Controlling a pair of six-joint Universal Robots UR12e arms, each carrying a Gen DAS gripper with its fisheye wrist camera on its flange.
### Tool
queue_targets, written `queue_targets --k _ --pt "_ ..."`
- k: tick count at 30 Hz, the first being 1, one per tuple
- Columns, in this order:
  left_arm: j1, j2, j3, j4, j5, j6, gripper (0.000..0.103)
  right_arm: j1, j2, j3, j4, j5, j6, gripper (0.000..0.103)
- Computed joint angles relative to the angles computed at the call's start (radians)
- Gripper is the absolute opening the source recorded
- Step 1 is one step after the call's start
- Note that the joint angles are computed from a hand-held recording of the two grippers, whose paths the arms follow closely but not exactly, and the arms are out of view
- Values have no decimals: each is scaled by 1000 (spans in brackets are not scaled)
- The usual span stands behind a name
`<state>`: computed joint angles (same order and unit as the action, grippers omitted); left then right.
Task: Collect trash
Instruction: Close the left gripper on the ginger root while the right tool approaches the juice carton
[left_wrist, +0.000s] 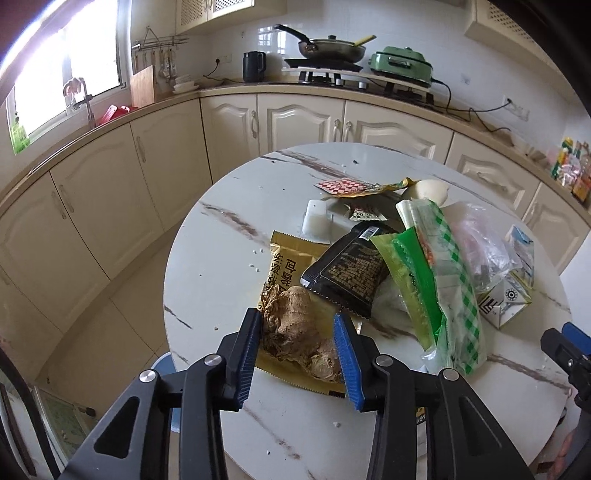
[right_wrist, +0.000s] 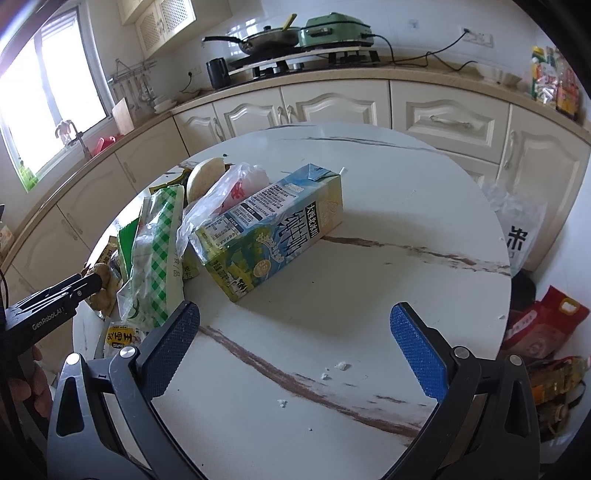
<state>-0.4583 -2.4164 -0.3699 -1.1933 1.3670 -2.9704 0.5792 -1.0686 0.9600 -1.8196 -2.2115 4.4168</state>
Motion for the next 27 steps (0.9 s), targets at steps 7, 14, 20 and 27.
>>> queue_targets --k 7,14,20,27 --pt "20 4 -13 9 -51 -33 37 1 -2 1 -1 -10 3 103" --pt "21 34 -93 95 -65 2 36 -3 3 -4 0 -1 5 103" --pt "42 56 -128 115 -131 -17 25 -3 4 -14 26 -10 19 103" --pt "58 96 -179 138 -186 -8 25 -2 11 -26 25 -10 16 103"
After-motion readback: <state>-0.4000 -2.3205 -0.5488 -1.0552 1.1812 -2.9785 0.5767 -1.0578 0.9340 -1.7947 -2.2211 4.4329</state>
